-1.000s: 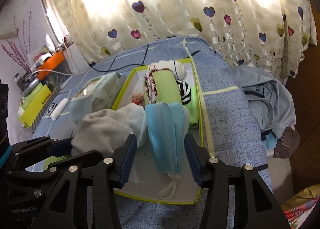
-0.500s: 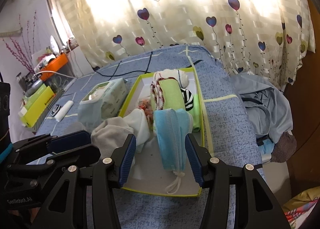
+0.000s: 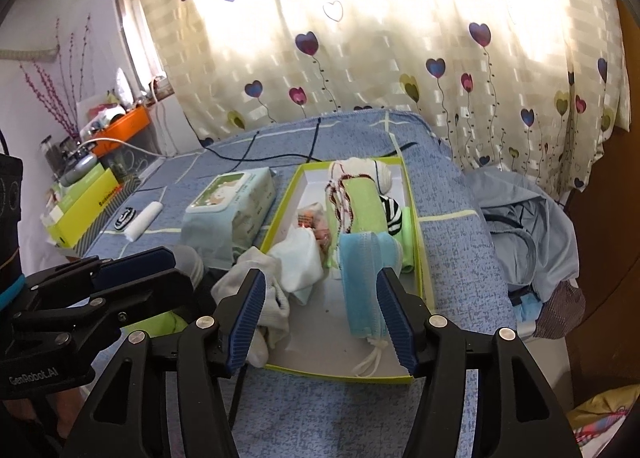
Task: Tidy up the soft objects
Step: 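Lower the grey sock and blue mask into the tray and open both tools, then move both open tools toward the striped cloth and white rolled towel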
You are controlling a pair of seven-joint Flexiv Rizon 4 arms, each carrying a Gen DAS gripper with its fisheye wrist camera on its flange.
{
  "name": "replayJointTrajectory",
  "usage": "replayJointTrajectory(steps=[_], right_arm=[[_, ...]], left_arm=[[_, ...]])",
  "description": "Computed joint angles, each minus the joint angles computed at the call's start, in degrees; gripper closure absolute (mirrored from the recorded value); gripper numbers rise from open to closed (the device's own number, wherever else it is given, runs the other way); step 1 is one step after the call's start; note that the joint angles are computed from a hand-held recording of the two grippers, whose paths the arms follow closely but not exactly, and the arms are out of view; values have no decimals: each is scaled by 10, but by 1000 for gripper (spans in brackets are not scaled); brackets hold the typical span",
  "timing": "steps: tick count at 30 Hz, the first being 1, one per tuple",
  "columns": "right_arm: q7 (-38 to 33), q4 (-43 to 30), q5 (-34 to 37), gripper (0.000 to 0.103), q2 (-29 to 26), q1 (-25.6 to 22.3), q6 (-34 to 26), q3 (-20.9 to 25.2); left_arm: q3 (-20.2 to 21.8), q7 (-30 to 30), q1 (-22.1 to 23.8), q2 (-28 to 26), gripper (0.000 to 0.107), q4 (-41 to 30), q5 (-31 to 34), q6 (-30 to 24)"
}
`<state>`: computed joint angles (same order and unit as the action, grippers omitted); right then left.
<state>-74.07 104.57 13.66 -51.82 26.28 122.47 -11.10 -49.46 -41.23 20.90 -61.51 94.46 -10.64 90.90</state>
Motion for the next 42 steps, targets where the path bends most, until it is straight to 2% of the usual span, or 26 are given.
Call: replayJointTrajectory(steps=[11, 24, 33, 37, 42], right_arm=[[-26, 8, 25, 42, 13, 39, 5, -16], [-45, -31, 10, 42, 9, 72, -22, -19], [-28, -117, -55, 42, -17, 88, -93, -20], [-4, -181, -103, 42, -43, 82, -132, -8], [48, -295, -173, 42, -92, 58, -207, 26]], left_arm=[[-20, -25, 46, -2, 65, 31, 37, 39], [-2, -84, 95, -9, 66, 33, 72, 70], [39, -129, 121, -13, 66, -2, 71, 79], [51, -131, 131, -17, 66, -26, 69, 67], [62, -110, 139, -26, 66, -68, 53, 42]])
